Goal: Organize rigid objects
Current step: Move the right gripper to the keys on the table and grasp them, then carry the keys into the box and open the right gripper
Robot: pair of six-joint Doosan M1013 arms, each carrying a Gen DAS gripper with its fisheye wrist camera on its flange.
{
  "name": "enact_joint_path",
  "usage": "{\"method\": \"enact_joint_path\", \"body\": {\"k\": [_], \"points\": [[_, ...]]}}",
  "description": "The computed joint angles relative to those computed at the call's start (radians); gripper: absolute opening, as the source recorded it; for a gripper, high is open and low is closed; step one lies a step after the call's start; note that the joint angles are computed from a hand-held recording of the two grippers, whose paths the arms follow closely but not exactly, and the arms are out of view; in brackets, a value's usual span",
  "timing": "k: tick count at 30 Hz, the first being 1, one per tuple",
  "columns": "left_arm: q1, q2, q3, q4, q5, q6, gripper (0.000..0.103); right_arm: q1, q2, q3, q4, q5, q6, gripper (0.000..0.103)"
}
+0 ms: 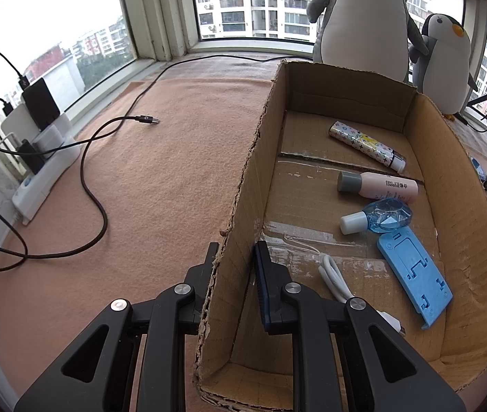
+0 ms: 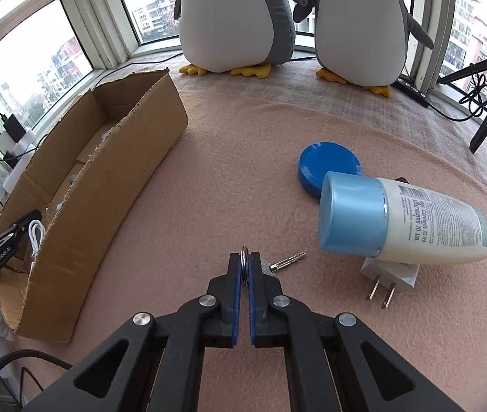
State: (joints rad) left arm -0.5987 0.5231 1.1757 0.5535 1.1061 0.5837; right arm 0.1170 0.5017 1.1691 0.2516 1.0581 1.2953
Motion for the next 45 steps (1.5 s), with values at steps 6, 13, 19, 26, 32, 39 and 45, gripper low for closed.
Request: {"method": "enact_joint_path", "body": {"k": [6, 13, 19, 26, 32, 39, 45], "points": [[0.000, -0.001, 0.002, -0.001, -0.001, 0.000, 0.017, -0.006, -0.006, 0.002, 0.025, 0.006, -0.013, 0.002], [0.000, 0.001, -0.002, -0.001, -0.001, -0.004, 0.017, -0.006, -0.042, 0.006, 0.106, -0.009, -0.066, 0.002], [0.001, -0.001, 0.002, -0.003, -0.005, -0.003, 0.017, -0.004, -0.056, -0.028, 0.223, 0.000, -0.113, 0.002], [0.001, -0.002, 0.003, -0.003, -0.006, -0.004, 0.017, 0.024, -0.044, -0.076, 0.289, 0.027, -0.157, 0.002], [0.001, -0.002, 0.003, -0.003, -0.006, -0.003, 0.017, 0.065, -0.032, -0.090, 0.268, 0.031, -0.184, 0.002], [0.001, -0.002, 0.003, -0.003, -0.006, -0.003, 0.017, 0.098, -0.017, -0.095, 0.213, 0.033, -0.185, 0.002], [0.001, -0.003, 0.004, -0.003, -0.007, -0.003, 0.017, 0.107, -0.012, -0.093, 0.202, 0.037, -0.191, 0.002]]}}
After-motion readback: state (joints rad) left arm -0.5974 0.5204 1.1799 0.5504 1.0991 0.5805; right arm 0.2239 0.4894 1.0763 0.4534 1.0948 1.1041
